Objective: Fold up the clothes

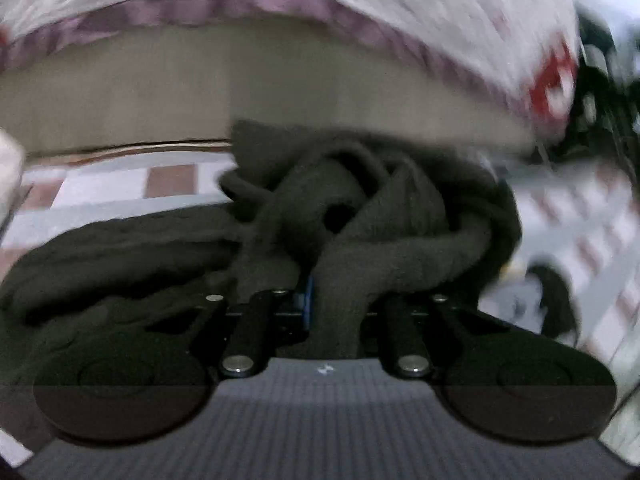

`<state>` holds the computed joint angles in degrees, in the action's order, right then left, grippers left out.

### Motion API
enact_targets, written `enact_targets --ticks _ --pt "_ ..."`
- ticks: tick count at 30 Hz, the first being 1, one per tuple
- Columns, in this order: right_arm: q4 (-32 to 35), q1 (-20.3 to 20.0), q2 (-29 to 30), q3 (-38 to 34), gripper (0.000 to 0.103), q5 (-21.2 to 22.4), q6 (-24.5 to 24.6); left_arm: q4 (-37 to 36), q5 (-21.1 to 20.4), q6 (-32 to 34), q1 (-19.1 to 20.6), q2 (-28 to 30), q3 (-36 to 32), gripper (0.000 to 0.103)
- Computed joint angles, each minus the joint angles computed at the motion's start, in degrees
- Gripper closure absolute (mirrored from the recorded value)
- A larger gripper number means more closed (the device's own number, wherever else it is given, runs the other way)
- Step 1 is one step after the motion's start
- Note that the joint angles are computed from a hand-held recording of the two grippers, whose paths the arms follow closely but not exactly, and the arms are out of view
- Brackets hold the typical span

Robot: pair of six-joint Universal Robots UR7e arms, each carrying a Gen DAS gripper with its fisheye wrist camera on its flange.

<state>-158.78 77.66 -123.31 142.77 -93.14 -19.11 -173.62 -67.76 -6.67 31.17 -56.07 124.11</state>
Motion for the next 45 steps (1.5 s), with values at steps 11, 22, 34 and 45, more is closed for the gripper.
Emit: enact_targets --ticks 11,22,34,45 --pt "2.52 17.33 -1.90 9.08 0.041 -29.46 -6.40 -9.44 -20.45 -15.17 10.17 -0.92 -0.76 0.091" --pt "-25.48 4.42 13.32 11.56 0.033 -20.74 2.48 -8.78 -31.85 -14.18 12.93 1.35 -1.54 0.091" --pt "-34.72 -5.55 9.89 14.27 0.091 -3.60 8.16 -4.75 -19.52 1.75 3.40 -2.08 2.28 0.091" --pt "-37.49 4.52 -2.61 12.16 0.095 -22.89 -8.29 1.58 -31.12 -9.54 -0.14 -1.12 1.25 0.095"
